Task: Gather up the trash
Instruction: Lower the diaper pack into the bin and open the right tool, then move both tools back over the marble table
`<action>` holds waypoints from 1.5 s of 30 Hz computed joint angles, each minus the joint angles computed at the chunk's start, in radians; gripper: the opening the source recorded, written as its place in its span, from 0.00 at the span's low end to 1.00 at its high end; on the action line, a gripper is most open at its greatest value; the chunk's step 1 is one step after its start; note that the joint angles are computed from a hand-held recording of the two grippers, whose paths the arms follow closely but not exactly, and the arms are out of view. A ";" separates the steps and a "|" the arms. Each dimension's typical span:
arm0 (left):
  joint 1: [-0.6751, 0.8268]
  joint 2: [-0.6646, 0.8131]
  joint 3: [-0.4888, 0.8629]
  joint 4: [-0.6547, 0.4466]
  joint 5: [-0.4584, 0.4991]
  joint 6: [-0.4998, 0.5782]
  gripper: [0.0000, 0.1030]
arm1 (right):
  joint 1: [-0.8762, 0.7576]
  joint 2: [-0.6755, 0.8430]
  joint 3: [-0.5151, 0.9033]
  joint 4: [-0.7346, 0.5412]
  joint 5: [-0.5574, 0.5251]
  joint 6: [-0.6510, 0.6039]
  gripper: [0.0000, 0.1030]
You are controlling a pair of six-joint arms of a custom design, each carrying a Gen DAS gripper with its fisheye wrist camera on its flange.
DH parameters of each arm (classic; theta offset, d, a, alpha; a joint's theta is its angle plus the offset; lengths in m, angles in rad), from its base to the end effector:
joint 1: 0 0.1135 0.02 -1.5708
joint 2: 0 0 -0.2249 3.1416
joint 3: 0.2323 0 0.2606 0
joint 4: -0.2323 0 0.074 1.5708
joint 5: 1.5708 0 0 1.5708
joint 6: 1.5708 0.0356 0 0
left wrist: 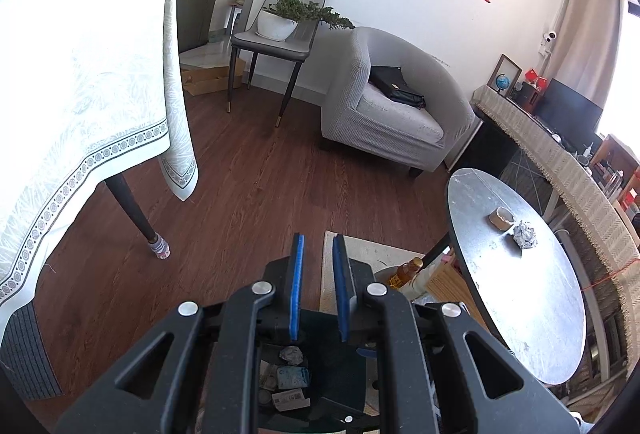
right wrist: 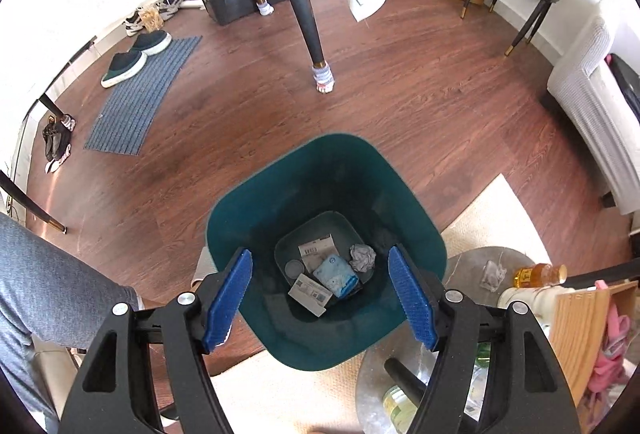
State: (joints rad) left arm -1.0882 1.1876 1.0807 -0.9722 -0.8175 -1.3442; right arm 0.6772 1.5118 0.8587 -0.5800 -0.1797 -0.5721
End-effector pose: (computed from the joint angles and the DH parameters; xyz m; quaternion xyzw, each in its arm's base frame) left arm 0.1348 -0.2013 0.2680 -0.2095 0.8704 -0.0756 0.4391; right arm 0.2148 0.1809 0.1287 -0.5864 0.7876 0.0971 0.1625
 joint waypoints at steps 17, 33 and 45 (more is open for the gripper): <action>0.044 0.115 0.091 0.105 0.013 0.070 0.18 | -0.216 -0.235 0.098 -0.183 -0.220 -0.098 0.44; 0.099 0.383 0.296 0.248 0.073 0.242 0.35 | -0.570 -0.203 0.299 -0.237 -0.421 -0.096 0.42; 0.110 0.658 0.577 0.246 0.120 0.332 0.54 | -0.789 -0.013 0.468 -0.213 -0.490 -0.071 0.42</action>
State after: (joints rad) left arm -0.9784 1.8457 1.6579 -0.7260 -0.6979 -1.0124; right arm -0.1120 1.4985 1.3271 -0.7931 -0.6698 -0.6434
